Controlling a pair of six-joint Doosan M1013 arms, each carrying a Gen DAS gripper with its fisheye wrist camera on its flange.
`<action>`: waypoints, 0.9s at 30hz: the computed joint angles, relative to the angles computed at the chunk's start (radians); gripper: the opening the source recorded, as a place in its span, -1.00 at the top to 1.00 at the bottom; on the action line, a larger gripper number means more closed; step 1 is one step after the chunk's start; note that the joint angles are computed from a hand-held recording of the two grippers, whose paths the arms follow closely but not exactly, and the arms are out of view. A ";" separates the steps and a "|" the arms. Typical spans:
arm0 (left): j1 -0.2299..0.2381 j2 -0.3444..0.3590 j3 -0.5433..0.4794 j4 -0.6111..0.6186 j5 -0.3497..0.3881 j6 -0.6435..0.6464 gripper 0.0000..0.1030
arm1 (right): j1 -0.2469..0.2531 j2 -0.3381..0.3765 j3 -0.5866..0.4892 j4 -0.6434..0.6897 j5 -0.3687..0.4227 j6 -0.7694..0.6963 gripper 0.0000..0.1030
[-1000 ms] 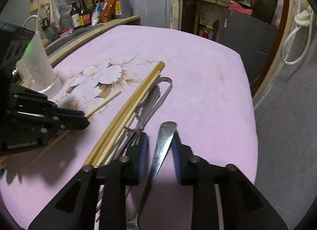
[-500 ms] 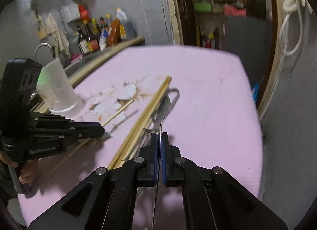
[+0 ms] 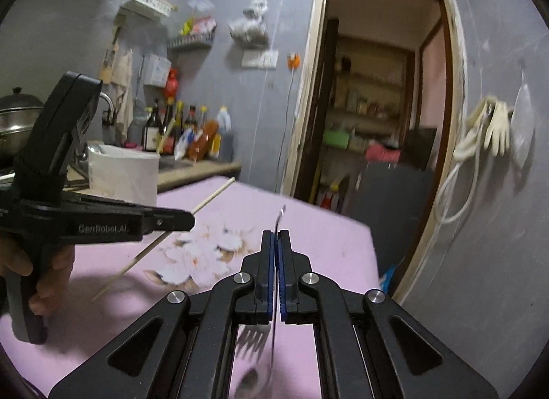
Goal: Organize utensils
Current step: 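Lift the chopstick with the left tool while the right tool lifts the spoon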
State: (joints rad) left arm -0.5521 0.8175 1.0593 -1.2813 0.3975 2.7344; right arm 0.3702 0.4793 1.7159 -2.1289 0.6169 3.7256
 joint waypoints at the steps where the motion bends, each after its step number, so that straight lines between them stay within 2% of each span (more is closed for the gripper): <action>1: -0.001 -0.010 0.019 -0.085 -0.020 0.083 0.96 | 0.004 0.001 -0.002 -0.006 0.007 0.004 1.00; 3: -0.001 -0.023 0.045 -0.211 -0.033 0.206 0.96 | 0.007 0.005 -0.006 -0.026 0.023 0.021 1.00; 11: 0.012 -0.043 0.084 -0.381 -0.039 0.376 0.96 | 0.007 0.000 -0.010 -0.020 0.015 0.058 1.00; 16: 0.025 -0.052 0.098 -0.521 -0.031 0.487 0.96 | 0.008 -0.012 -0.015 -0.073 0.014 0.092 1.00; 21: 0.040 -0.060 0.105 -0.701 -0.036 0.650 0.96 | 0.006 -0.012 -0.046 -0.131 -0.009 0.136 1.00; 27: 0.063 -0.057 0.086 -0.854 -0.048 0.788 0.96 | -0.001 0.002 -0.106 -0.216 -0.053 0.197 1.00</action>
State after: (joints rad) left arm -0.4893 0.7604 1.1449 -2.1351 0.3491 3.5220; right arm 0.3695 0.4814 1.6099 -2.3452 0.5635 3.9229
